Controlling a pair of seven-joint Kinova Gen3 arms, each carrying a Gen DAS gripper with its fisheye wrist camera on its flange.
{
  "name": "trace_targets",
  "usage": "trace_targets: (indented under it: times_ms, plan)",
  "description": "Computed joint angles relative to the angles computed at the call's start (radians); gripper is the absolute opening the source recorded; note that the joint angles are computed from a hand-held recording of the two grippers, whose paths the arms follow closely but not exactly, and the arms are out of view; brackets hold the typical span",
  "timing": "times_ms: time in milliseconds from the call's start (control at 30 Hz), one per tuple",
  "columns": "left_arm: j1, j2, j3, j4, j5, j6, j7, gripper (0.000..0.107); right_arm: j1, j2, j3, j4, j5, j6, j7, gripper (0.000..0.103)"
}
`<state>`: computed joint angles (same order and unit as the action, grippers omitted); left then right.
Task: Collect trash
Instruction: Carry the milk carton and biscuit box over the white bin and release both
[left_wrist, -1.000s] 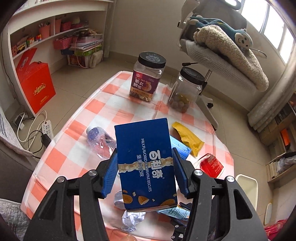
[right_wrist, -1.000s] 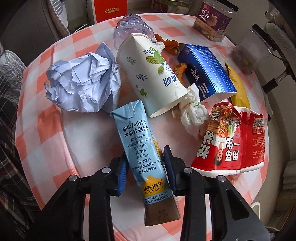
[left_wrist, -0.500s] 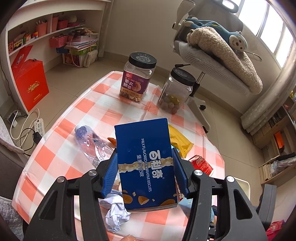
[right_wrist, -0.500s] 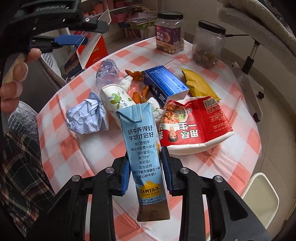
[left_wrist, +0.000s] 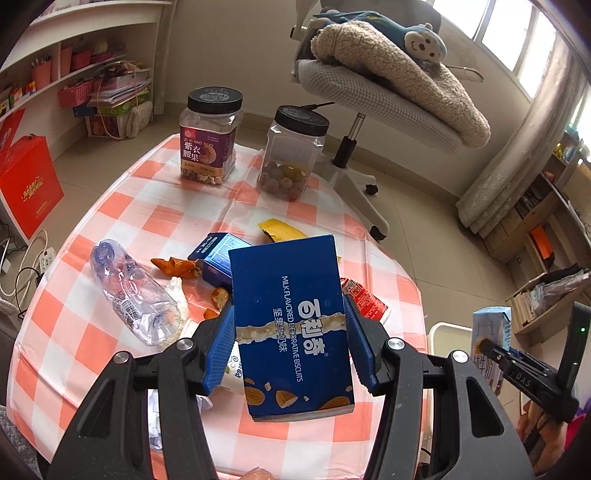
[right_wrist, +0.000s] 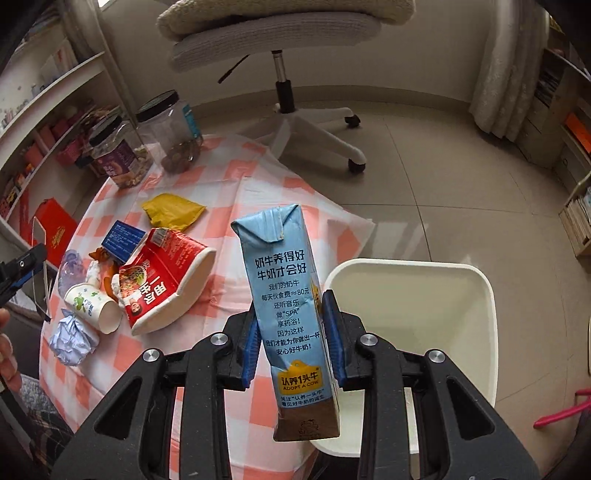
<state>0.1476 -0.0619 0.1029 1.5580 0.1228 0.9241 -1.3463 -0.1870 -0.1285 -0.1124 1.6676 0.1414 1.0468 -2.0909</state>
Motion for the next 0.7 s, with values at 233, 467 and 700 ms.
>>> trace_targets:
  times_ms: [233,467,700]
  plan:
    - [0.07,0.009,0.062,0.002,-0.043,-0.032,0.008,0.055,0.052,-0.008,0.015,0.018,0.079,0.111,-0.121,0.032]
    - [0.193,0.091,0.128,-0.064,-0.062,-0.012,0.063,0.055,0.099,-0.082,0.01,0.034,0.151,0.087,-0.221,0.078]
    - [0.35,0.215,0.155,-0.177,-0.13,0.031,0.139,0.055,0.15,-0.123,0.035,0.027,0.148,0.044,-0.242,0.086]
